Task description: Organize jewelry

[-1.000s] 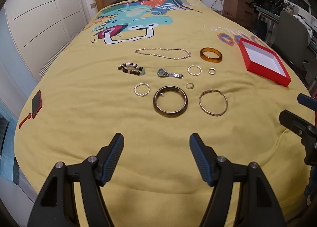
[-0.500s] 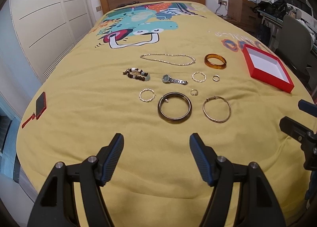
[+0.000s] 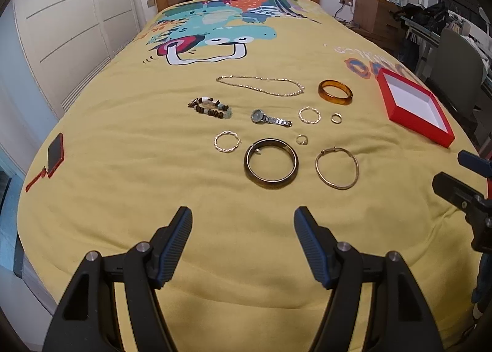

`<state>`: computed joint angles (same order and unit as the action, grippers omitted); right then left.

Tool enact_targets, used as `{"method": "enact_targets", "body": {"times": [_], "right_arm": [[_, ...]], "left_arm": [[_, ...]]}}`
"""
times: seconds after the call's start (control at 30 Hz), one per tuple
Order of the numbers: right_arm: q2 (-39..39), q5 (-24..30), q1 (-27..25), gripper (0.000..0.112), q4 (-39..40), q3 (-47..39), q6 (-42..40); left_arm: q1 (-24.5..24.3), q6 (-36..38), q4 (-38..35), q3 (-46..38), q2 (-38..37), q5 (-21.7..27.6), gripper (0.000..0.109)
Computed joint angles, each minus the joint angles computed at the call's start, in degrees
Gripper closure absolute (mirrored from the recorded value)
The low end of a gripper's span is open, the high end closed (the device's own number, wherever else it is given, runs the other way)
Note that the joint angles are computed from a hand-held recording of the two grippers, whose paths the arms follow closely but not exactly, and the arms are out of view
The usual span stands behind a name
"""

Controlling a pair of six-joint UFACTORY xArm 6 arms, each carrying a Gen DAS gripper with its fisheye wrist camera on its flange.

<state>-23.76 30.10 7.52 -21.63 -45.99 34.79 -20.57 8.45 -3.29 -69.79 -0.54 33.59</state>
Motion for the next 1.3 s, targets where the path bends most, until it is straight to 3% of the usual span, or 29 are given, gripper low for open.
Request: {"method": "enact_targets", "body": {"times": [0.4,0.8,0.97,1.3], "right_arm": [[5.7,-1.7,-1.1,0.024,6.9,-3.0,-7.0],[15.3,-3.8,-2.9,0.047,17.9,-8.0,-17.1],[19.8,-3.7,-3.5,0.056,22.3,-10.7,-21.1],[26.7,-2.1,-4.6,0.068,28.0,-15.6,-26.1]], "left_arm": [[1.1,-0.6,-2.1,-5.6,5.9,1.6,0.041],[1.5,0.0,-7.2,-18.4,17.9,6.5,0.043],[0.9,-2.3,-5.3,-24.5,23.7,8.7,0.044],[1.1,-4.4,-5.2,-30.3,29.6,12.9,0.062]]}}
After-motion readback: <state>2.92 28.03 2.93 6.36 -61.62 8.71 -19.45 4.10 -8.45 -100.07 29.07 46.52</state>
